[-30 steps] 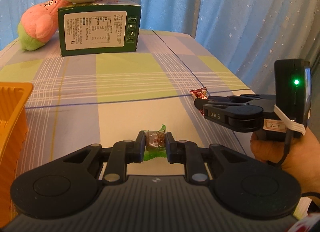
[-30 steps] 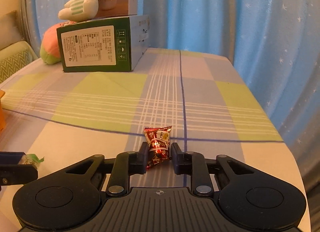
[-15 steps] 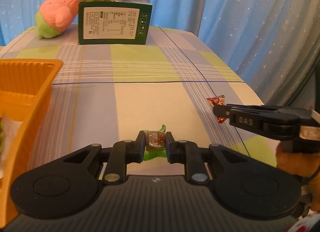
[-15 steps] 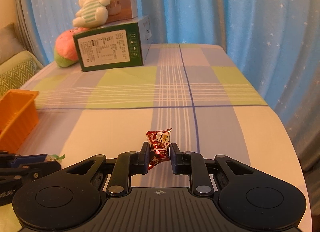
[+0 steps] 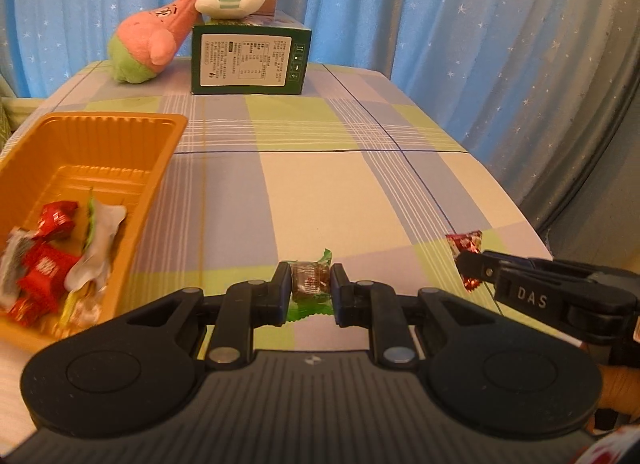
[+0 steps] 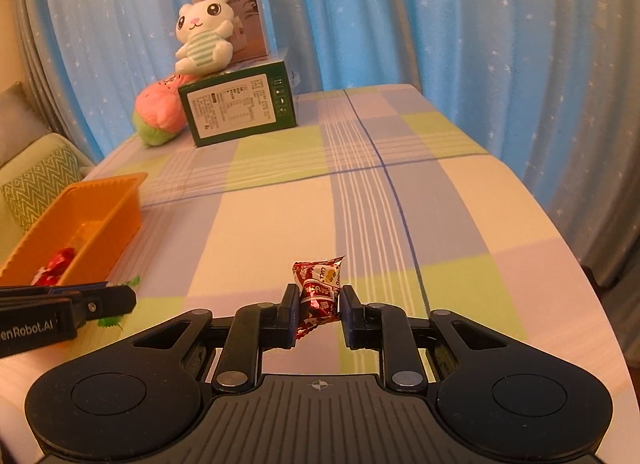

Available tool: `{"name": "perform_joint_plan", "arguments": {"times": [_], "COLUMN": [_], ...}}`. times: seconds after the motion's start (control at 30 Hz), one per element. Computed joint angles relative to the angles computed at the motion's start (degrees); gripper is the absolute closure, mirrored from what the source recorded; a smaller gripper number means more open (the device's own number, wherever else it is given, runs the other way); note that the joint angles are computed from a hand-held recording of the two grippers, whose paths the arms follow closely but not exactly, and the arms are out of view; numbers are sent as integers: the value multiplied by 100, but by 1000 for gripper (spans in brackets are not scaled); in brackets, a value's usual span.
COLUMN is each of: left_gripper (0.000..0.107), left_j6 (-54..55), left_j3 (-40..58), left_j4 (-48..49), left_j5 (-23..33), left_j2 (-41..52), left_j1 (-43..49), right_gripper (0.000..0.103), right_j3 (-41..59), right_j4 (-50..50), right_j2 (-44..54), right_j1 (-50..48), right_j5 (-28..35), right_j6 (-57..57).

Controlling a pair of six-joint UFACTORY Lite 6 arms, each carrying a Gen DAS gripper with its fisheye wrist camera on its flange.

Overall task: Organize snacks
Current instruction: 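Carry both candies back over the orange tray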

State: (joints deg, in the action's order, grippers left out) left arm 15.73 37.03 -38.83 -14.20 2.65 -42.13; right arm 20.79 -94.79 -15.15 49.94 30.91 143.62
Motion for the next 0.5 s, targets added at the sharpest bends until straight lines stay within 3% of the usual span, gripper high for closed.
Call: {"name": "perform_joint_plan", "arguments": {"times": [0.2,0.5], "left_gripper": [89,89], "left_j6": [1559,4281], "left_j3": [-680,-1244], "left_j4": [-1748,-4621], "left_j5": [67,-9], "left_j2": [-1062,-2324], "left_j1": [-264,-590], "right_gripper": [81,81], "right_j3": [-203,93], "right_j4": [1838,2933], "right_j2": [-831,-1174], "right_j1": [1205,2473], "right_j5": [815,1844], "right_j6": [-917,-1320]}}
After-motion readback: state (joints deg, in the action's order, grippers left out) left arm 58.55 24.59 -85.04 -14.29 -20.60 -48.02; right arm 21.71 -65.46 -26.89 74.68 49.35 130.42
